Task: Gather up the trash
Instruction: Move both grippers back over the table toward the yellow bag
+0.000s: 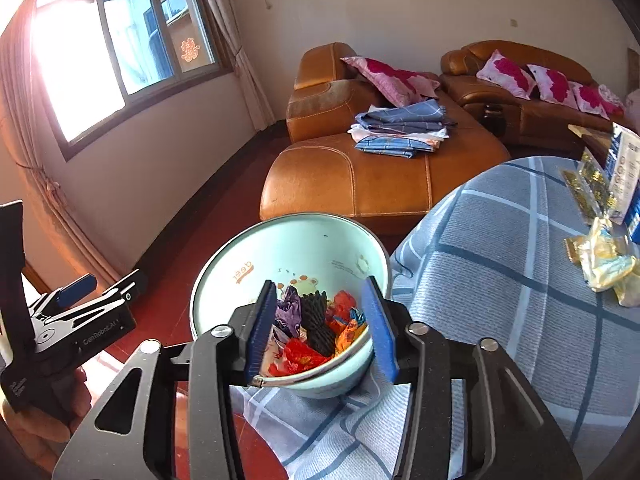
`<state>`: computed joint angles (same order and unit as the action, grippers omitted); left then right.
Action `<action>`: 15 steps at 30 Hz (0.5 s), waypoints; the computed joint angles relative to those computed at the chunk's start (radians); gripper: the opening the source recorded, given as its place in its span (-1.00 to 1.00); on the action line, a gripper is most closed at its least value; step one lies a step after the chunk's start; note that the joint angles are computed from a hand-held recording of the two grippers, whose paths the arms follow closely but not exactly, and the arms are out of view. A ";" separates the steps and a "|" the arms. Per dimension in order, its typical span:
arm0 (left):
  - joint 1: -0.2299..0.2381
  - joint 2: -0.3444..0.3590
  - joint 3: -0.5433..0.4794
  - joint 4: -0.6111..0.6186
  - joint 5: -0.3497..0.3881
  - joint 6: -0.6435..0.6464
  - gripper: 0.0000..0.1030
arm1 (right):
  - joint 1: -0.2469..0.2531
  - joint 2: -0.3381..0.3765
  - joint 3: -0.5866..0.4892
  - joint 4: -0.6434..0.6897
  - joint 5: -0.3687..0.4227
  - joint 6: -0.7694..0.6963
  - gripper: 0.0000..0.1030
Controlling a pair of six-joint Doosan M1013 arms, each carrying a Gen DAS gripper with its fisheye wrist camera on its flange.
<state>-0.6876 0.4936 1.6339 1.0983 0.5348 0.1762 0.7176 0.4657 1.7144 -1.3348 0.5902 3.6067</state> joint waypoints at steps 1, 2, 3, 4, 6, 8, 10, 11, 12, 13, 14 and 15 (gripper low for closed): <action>-0.004 -0.002 0.002 0.004 0.000 -0.002 0.74 | 0.006 -0.006 0.009 -0.015 0.023 0.030 0.25; -0.007 -0.004 0.004 0.006 0.000 -0.001 0.75 | 0.014 -0.014 0.020 -0.026 0.050 0.053 0.27; -0.011 -0.005 0.005 0.006 -0.001 0.002 0.76 | 0.020 -0.020 0.028 -0.029 0.074 0.062 0.28; -0.015 -0.007 0.007 0.003 -0.002 0.007 0.78 | 0.025 -0.027 0.036 -0.028 0.097 0.069 0.32; -0.024 -0.011 0.009 0.003 -0.006 0.016 0.79 | 0.032 -0.037 0.048 -0.007 0.139 0.072 0.39; -0.035 -0.015 0.013 0.003 -0.011 0.027 0.80 | 0.036 -0.049 0.065 0.011 0.166 0.091 0.40; -0.047 -0.018 0.014 0.004 -0.019 0.041 0.80 | 0.038 -0.061 0.083 0.029 0.188 0.112 0.41; -0.053 -0.019 0.015 0.004 -0.023 0.048 0.80 | 0.041 -0.065 0.094 0.031 0.200 0.128 0.41; -0.059 -0.021 0.015 0.003 -0.030 0.056 0.81 | 0.043 -0.072 0.105 0.031 0.210 0.142 0.41; -0.064 -0.023 0.017 0.001 -0.036 0.064 0.81 | 0.045 -0.078 0.116 0.031 0.220 0.156 0.41; -0.070 -0.024 0.016 -0.002 -0.040 0.070 0.82 | 0.047 -0.085 0.127 0.029 0.229 0.170 0.41; -0.077 -0.025 0.017 0.000 -0.044 0.072 0.82 | 0.048 -0.091 0.137 0.028 0.238 0.182 0.41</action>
<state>-0.7642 0.4686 1.6506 1.0985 0.4910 0.2483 0.7658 0.3747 1.8509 -1.3064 0.8281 3.7886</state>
